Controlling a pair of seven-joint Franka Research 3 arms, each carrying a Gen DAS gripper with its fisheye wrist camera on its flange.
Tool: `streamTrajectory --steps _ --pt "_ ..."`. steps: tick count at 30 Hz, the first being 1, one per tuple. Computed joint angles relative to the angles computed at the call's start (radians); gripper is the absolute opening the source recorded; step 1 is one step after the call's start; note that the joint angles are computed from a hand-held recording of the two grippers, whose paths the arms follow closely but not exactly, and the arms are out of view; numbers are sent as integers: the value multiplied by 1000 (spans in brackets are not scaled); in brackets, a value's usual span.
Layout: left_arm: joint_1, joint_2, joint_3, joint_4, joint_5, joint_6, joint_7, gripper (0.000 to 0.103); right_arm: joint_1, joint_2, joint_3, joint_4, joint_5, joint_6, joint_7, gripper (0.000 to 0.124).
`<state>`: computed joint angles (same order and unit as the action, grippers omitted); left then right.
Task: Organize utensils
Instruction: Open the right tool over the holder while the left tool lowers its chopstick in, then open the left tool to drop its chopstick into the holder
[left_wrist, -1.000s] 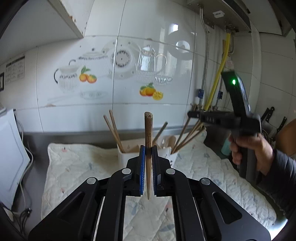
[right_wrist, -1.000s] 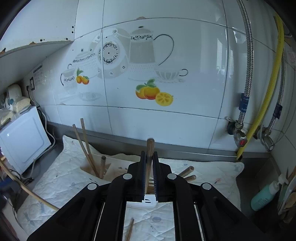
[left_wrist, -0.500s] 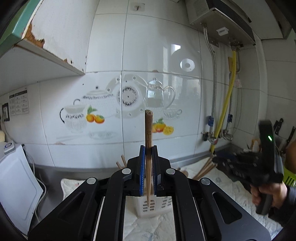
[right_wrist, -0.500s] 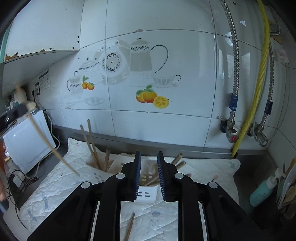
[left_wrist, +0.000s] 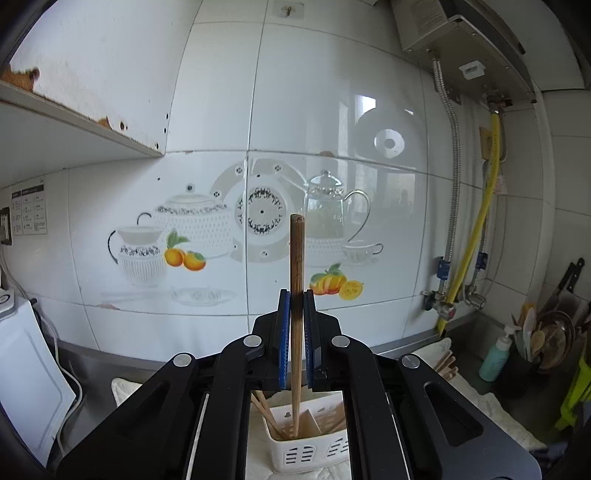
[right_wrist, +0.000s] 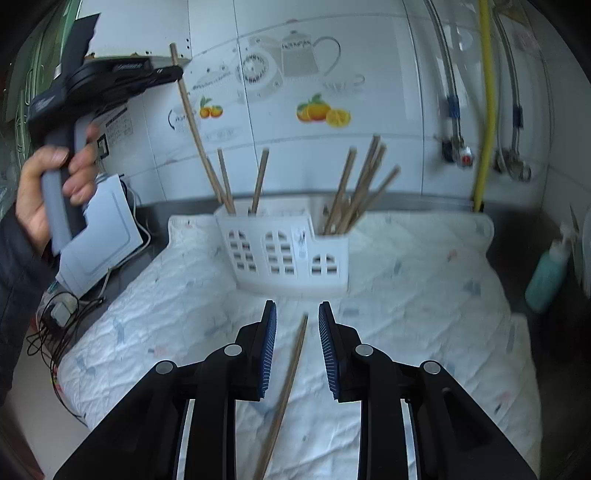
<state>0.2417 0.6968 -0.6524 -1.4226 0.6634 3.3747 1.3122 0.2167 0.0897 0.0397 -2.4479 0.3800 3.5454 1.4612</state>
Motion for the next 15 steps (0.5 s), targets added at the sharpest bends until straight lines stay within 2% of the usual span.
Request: streamTrajectory --steps 2,4,6,9,12,15 --pt "-34 15 36 25 -14 9 -3 6 22 8 2 -28 51 25 -17 24" --pt "-81 28 94 49 -37 24 -14 6 23 15 13 -60 50 48 20 24" --pt "-101 49 115 74 -39 22 -25 6 32 23 20 -85 57 75 41 24" --pt "-98 92 90 112 -30 -13 -20 6 60 40 26 -109 94 95 41 24" --pt "-69 129 29 124 -39 -53 24 6 31 53 47 -140 4 109 162 24" --pt "-60 142 9 122 -70 -74 67 6 36 63 46 -152 -5 120 202 24"
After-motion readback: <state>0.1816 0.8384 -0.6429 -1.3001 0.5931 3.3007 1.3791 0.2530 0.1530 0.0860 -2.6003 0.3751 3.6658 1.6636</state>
